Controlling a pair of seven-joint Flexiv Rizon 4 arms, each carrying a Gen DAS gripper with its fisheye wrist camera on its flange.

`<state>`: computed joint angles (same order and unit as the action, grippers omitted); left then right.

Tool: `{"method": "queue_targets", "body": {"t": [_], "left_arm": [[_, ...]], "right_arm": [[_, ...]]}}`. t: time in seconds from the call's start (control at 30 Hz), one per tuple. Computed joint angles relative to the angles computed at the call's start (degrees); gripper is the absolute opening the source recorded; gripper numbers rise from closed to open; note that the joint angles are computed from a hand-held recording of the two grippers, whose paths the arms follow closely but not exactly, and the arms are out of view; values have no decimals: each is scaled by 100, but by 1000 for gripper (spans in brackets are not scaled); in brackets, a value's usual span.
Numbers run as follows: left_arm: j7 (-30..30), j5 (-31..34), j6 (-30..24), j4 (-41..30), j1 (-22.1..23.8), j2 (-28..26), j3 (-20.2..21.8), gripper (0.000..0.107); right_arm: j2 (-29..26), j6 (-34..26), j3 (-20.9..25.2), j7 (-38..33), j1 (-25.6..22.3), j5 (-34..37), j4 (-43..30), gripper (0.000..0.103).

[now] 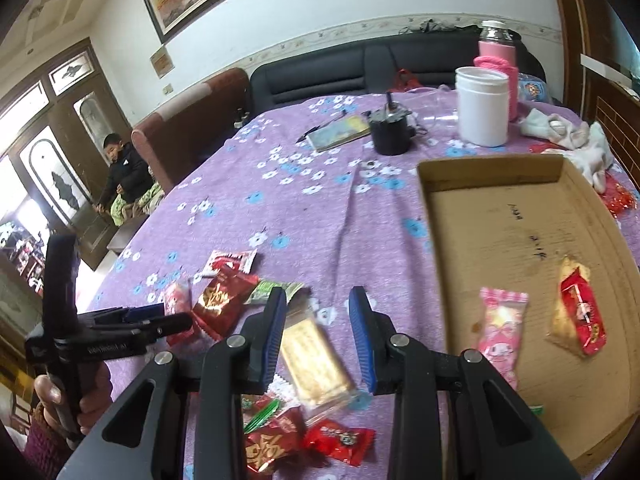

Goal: Organize snacks
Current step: 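Grasp another pink candy bar with the left gripper, then grasp the red-gold snack bag with the right gripper and lift it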

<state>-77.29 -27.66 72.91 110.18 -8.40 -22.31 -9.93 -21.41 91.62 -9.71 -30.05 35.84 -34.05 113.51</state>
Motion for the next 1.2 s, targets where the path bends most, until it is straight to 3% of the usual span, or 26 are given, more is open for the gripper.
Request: {"method": "queue_targets", "body": {"t": [0.07,0.2,0.27,0.37,0.5,0.6,0.67,0.7,0.77,0.97,1.13,1.2], "left_arm": [[261,-455,91,94,208,29,-305,70],[-348,-34,-67,-180,-85,-101,157,69],[-980,604,-113,-450,-420,-232,619,59],[-2014,1967,-253,-875,-1029,-393,1444,29],[-2660,2773,-16,-833,-1162,-362,1712,24],[-3164,3343,128,-770,-1240,-292,1996,24],[-3245,3308,220,-679,-1001,-254,1837,24],[-3206,3211,284,-605,-853,-226,1698,24],[-3418,3315,355,-596,-888,-208,1802,24],[-4474,4354,445,-846,-1432,-203,2541,24],[-4796,4716,455,-887,-1383,-145,2516,24],[-5017,4918,412,-942,-1449,-135,2597,24]], "right_arm": [[-46,-82,102,-63,-31,13,-66,31],[-90,-149,116,-56,13,-73,-113,31],[-111,-157,129,-52,20,-100,-127,31],[-155,-233,303,-136,-90,-43,-191,31],[-291,-362,920,-499,-471,322,-402,31],[-461,-622,1720,-950,-932,928,-734,33],[-638,-902,2300,-1316,-1233,1430,-1081,41],[-699,-1028,2444,-1394,-1275,1625,-1214,43],[-849,-1282,2644,-1526,-1296,1956,-1503,46],[-1324,-2254,2215,-1280,-680,2177,-2421,47],[-1613,-2992,1704,-918,-209,1751,-2915,48],[-1619,-3166,1349,-763,81,1245,-2900,44]]}}
